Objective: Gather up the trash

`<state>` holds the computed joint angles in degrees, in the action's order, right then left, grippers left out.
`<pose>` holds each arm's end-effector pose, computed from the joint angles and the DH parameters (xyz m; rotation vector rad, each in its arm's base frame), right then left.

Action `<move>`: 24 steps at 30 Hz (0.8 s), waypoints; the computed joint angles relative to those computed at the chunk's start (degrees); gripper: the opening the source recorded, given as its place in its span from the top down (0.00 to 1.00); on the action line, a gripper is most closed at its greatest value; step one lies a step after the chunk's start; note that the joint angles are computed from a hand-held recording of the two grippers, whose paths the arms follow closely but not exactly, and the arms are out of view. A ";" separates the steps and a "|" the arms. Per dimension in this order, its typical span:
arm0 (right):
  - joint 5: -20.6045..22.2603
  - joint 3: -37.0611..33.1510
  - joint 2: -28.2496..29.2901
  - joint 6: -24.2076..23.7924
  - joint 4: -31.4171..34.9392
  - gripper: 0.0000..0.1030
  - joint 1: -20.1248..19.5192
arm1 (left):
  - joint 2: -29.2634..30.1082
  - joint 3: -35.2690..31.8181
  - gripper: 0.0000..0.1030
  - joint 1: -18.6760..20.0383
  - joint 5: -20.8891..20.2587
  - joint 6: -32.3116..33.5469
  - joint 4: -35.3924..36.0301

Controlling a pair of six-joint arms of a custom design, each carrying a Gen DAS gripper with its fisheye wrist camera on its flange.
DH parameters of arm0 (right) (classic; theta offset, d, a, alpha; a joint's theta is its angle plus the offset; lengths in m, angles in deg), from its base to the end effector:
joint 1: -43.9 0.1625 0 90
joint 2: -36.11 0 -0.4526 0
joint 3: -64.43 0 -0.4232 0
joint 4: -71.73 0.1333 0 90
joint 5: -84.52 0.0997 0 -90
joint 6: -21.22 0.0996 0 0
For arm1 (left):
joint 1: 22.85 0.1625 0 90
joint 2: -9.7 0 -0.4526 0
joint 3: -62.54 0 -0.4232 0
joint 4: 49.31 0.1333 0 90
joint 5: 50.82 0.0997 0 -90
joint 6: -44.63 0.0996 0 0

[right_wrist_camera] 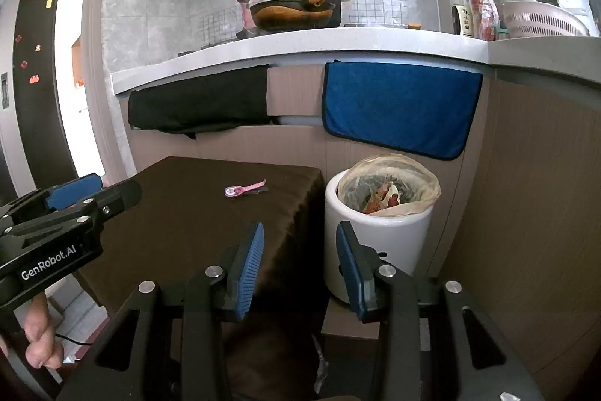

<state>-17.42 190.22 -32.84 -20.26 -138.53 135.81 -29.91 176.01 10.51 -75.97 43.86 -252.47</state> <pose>0.1302 -0.5218 0.2762 0.7095 -2.1840 1.2512 -0.3534 -0.5002 0.0749 0.5638 2.0817 -1.3004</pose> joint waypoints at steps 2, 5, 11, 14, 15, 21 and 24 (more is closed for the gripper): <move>-0.09 -0.10 0.04 0.08 0.23 0.63 -0.01 | 0.02 -0.08 0.42 -0.05 0.18 -0.20 0.29; -0.15 -0.15 0.09 0.11 0.31 0.63 0.02 | -0.05 -0.17 0.42 0.02 0.19 -0.24 0.55; -0.01 -0.27 0.13 0.00 0.19 0.63 -0.02 | -0.06 -0.11 0.42 0.07 0.04 0.06 0.12; 0.03 -0.21 0.15 -0.06 -0.03 0.63 -0.06 | -0.02 -0.18 0.42 0.07 0.10 -0.11 0.40; 0.05 -0.21 0.15 -0.10 -0.13 0.63 -0.05 | 0.09 -0.26 0.42 -0.01 0.25 -0.33 0.49; 0.05 -0.14 0.17 -0.16 -0.38 0.63 -0.06 | 0.34 -0.49 0.42 -0.09 0.42 -0.58 0.65; -0.02 -0.08 0.02 0.06 -0.33 0.63 0.01 | 0.16 -0.48 0.42 -0.10 0.28 -0.94 1.30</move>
